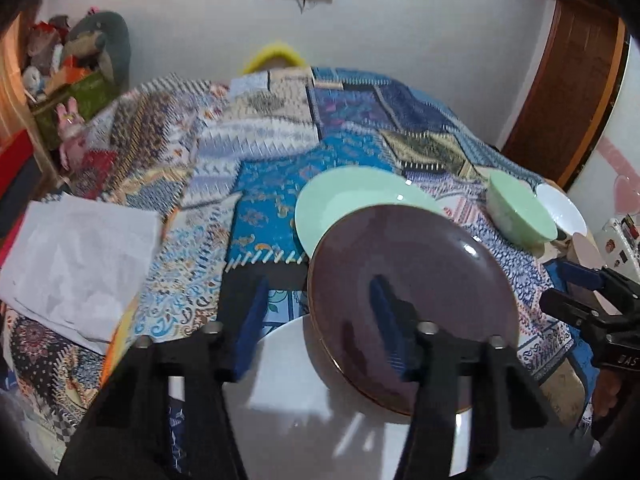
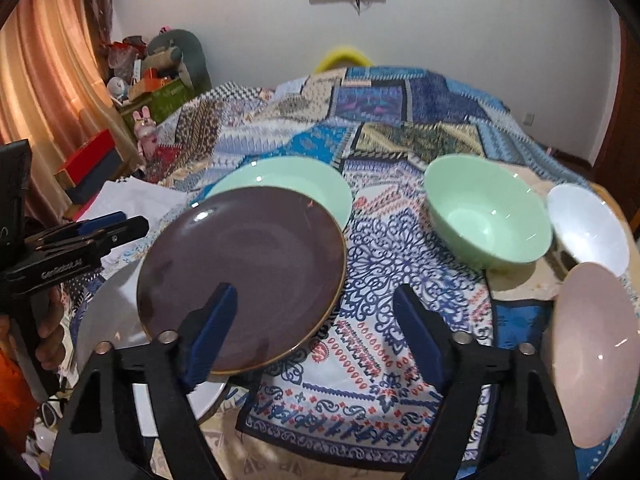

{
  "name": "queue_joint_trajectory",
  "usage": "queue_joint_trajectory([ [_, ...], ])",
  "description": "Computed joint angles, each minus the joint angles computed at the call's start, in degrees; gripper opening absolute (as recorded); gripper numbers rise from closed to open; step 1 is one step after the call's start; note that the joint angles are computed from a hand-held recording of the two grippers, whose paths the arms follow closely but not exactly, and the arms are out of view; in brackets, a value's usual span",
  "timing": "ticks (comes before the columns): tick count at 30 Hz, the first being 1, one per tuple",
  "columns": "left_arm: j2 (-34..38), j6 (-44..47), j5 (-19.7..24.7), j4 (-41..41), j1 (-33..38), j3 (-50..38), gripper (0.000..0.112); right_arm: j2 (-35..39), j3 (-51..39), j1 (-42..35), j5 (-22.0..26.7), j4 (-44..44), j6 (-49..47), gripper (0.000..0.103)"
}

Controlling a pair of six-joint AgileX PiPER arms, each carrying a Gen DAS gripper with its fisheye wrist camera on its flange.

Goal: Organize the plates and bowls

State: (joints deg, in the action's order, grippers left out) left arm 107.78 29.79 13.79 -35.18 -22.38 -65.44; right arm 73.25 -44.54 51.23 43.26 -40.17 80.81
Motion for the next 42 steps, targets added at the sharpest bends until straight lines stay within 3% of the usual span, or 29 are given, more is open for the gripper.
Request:
queue_joint_trajectory([
  [8, 7.17, -3.07, 7.67, 4.44, 1.19, -8.81, 0.033, 3.00, -0.53, -4.25, -4.14, 7.30, -6.25, 0.051],
  [15, 10.62, -1.31, 13.83, 3.50, 2.32, -13.78, 0.021, 3.47, 0.69, -9.67, -9.53, 17.76, -14.63, 0.041],
  [19, 11.66, -0.19, 16.67, 2.42, 2.78, -15.68, 0.018, 4.42, 0.65, -10.77, -11.25, 22.49, -18.50, 0.031],
  [28, 14.88, -0.54, 24.04, 1.51, 4.26, -21.35, 0.018, 4.46, 1.18, -13.43, -13.96, 28.19, -23.06, 0.029],
  [34, 17.13, -2.42, 28.67, 5.17, 3.80, -26.15, 0.022, 5.18, 0.45, -12.39, -12.94, 25.17, -20.67, 0.027],
  [42, 15.60, -5.94, 26.40, 8.55, 2.70, -24.53, 0.022, 5.04, 0.27, -11.80, -12.83, 22.92, -19.16, 0.027],
])
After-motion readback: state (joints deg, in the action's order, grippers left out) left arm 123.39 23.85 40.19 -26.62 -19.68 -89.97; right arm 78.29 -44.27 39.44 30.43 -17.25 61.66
